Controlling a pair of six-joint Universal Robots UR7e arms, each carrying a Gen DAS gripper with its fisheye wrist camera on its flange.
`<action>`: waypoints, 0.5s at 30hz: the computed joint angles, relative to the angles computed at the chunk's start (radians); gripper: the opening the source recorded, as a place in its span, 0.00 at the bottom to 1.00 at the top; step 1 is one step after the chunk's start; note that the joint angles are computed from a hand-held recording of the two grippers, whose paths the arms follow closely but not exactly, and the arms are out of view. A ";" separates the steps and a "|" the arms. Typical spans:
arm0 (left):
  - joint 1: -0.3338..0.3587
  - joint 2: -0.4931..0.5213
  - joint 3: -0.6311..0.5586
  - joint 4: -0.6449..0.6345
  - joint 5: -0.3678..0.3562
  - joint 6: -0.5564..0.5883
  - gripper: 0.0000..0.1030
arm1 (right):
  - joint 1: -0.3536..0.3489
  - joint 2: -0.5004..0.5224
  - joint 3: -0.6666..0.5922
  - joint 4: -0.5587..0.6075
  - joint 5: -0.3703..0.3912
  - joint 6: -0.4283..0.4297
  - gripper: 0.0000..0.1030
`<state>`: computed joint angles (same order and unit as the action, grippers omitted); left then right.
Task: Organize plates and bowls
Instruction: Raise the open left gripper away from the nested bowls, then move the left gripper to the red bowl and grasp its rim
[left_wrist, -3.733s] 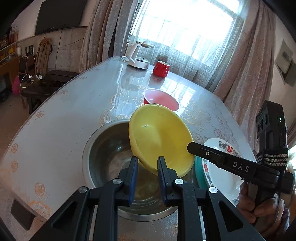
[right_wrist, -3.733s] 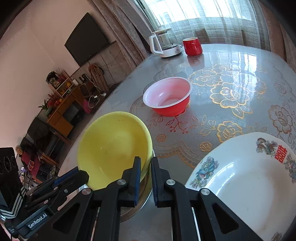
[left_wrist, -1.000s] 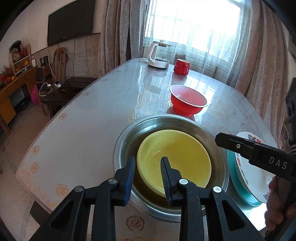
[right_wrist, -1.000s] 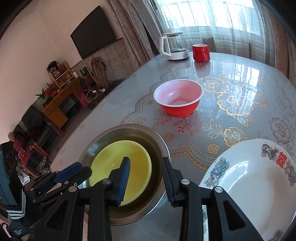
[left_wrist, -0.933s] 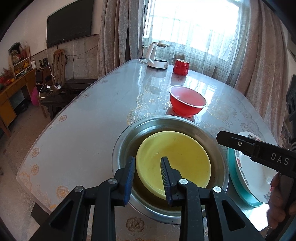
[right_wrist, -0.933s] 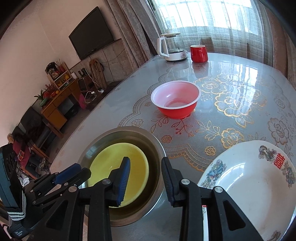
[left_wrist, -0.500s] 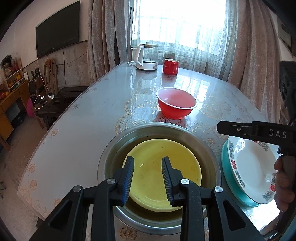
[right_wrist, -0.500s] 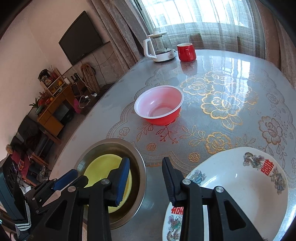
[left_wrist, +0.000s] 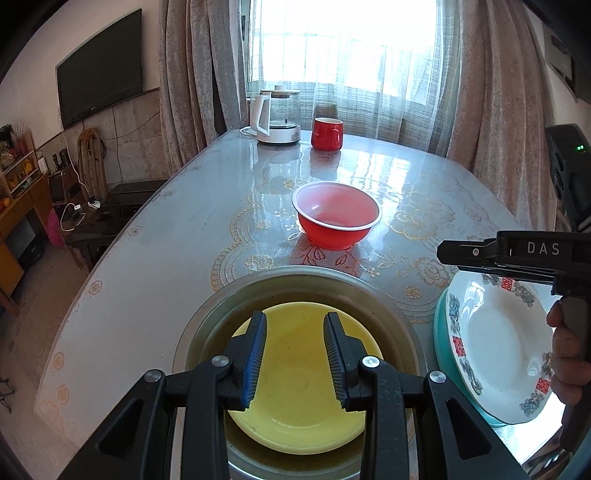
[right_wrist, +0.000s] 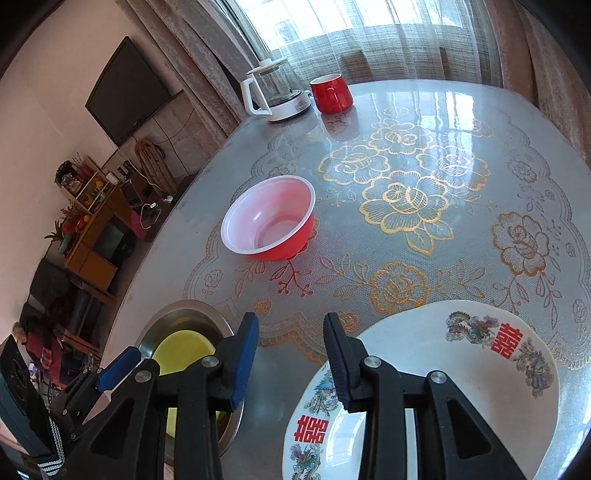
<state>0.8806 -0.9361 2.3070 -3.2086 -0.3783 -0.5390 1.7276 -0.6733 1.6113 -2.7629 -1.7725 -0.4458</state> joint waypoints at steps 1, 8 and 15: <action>0.003 -0.002 -0.002 0.002 -0.009 0.000 0.33 | -0.001 0.001 -0.004 0.005 0.000 0.005 0.36; 0.024 -0.010 -0.016 0.024 -0.055 -0.016 0.33 | -0.006 0.015 -0.037 0.037 -0.014 0.033 0.36; 0.060 -0.053 -0.031 0.072 -0.122 -0.065 0.33 | -0.017 0.024 -0.071 0.080 -0.024 0.082 0.36</action>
